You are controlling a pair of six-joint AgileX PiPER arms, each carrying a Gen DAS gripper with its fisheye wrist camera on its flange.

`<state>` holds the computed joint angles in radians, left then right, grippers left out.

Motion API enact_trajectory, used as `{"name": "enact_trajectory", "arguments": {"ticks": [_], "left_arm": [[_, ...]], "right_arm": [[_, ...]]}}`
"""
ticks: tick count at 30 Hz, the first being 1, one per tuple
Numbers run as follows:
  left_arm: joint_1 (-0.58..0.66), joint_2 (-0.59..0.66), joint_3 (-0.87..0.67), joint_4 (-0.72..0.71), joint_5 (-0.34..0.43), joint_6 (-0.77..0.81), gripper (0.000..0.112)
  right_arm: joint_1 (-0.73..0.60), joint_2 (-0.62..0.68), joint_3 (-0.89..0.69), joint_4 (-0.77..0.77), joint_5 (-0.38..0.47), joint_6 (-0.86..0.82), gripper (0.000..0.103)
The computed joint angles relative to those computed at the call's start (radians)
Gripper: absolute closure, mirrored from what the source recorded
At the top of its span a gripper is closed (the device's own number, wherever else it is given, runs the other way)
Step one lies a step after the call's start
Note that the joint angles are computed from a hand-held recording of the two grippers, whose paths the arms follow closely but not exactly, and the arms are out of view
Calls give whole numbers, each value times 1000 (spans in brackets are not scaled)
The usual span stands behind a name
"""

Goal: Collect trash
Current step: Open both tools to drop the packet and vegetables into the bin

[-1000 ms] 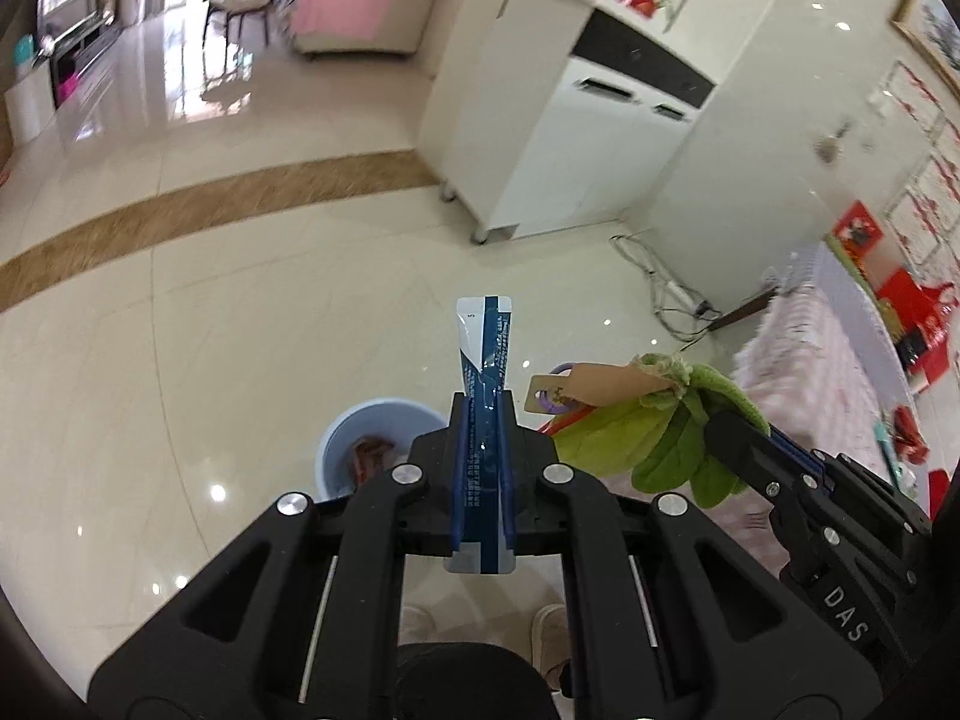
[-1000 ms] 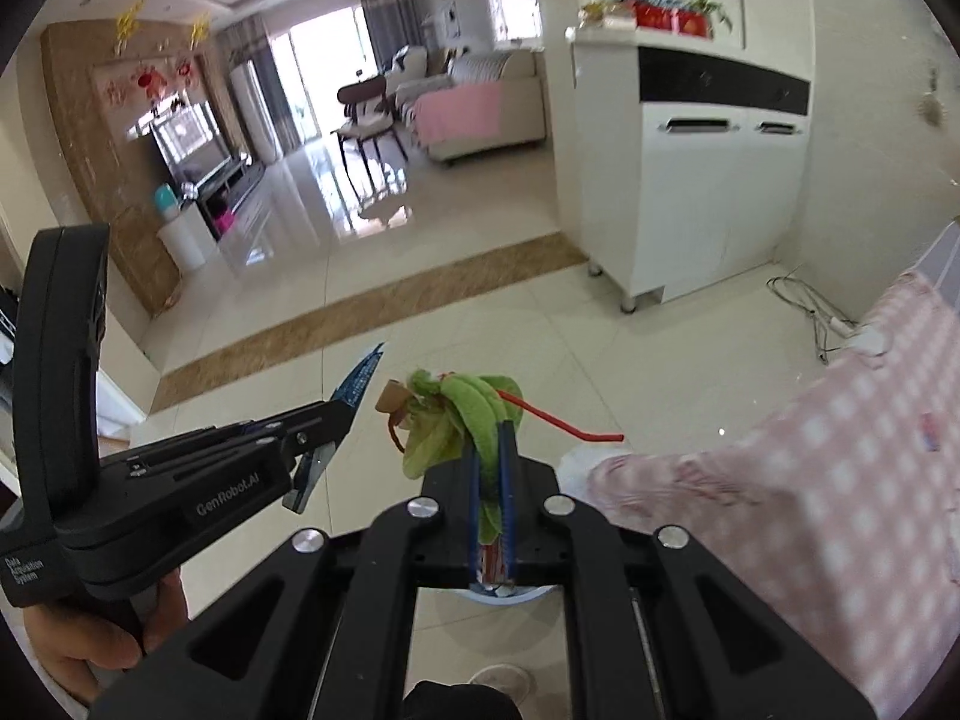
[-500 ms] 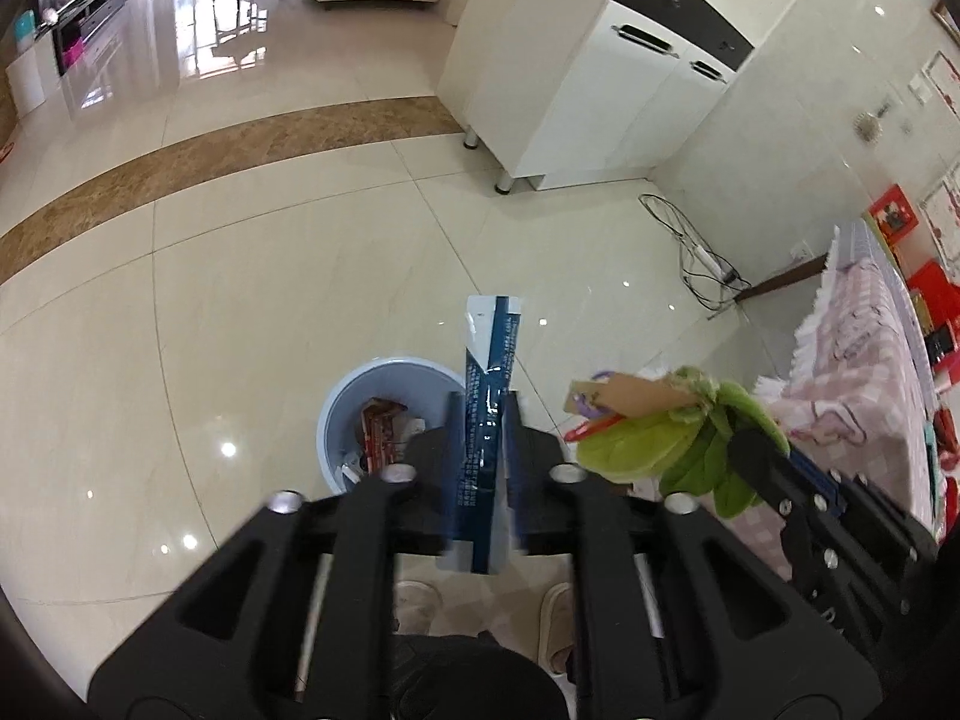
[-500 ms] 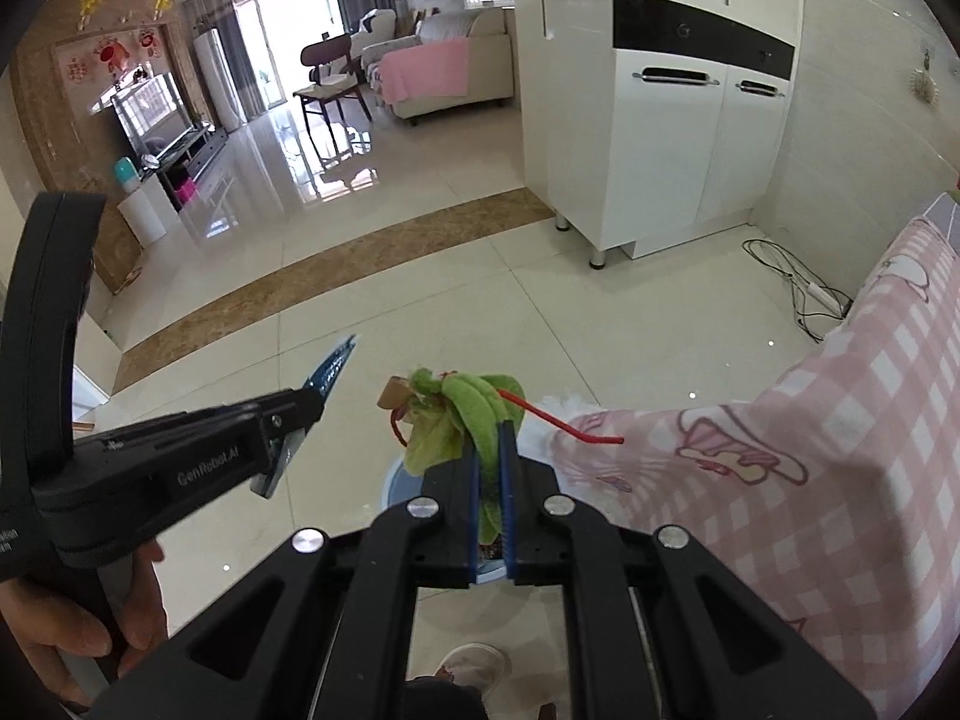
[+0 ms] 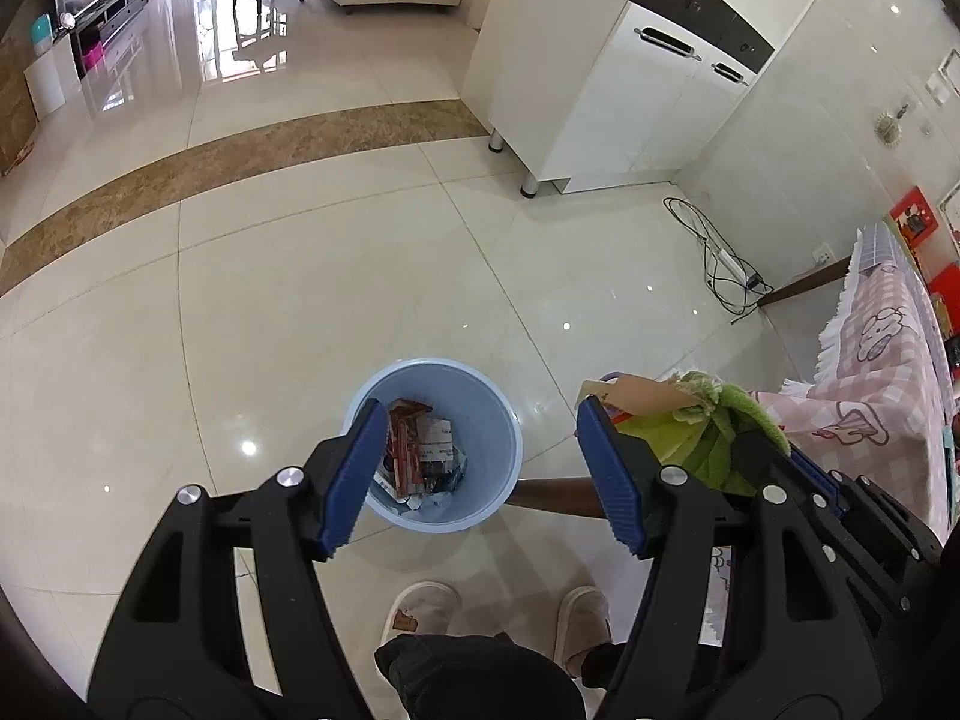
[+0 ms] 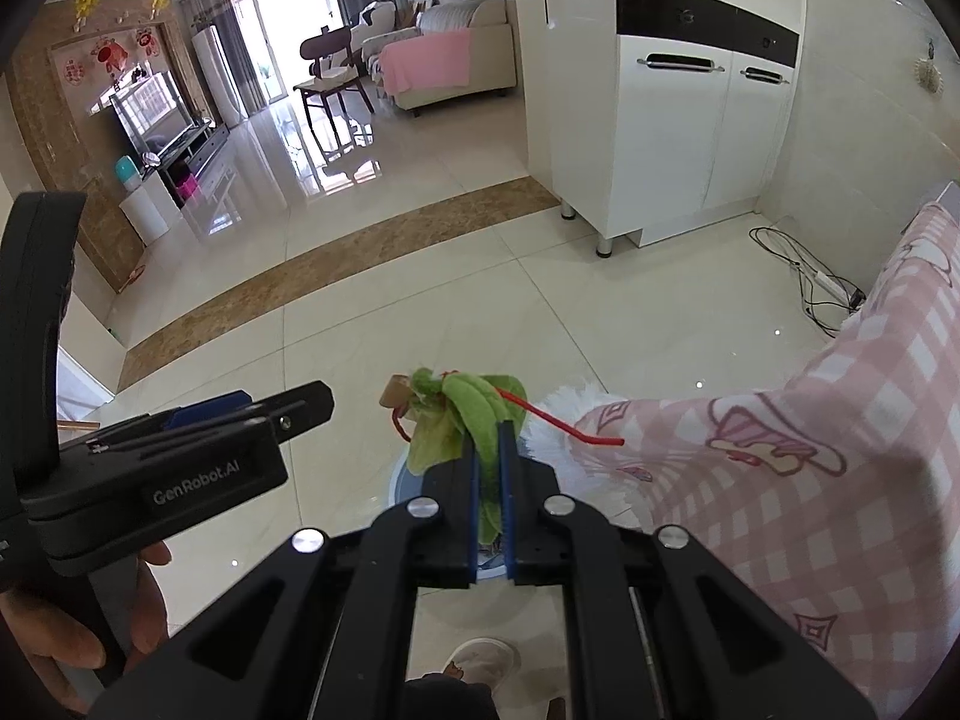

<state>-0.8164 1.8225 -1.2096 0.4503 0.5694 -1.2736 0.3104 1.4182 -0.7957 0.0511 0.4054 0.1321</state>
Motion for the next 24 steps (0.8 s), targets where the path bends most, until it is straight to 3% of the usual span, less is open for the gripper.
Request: {"name": "enact_trajectory", "arguments": {"ticks": [14, 19, 21, 22, 24], "left_arm": [[-1, -43, 32, 56, 5, -64, 47], [12, -80, 53, 78, 3, -102, 47], [15, -94, 54, 97, 14, -120, 47], [14, -97, 52, 107, 21, -128, 47], [18, -103, 51, 101, 25, -116, 47]], "right_arm": [[11, 15, -28, -7, -2, 9, 96], [18, 32, -51, 30, -39, -8, 93], [7, 45, -59, 115, -68, -72, 80], [4, 53, -64, 123, -72, -76, 68], [4, 67, -79, 103, -65, -49, 64]]}}
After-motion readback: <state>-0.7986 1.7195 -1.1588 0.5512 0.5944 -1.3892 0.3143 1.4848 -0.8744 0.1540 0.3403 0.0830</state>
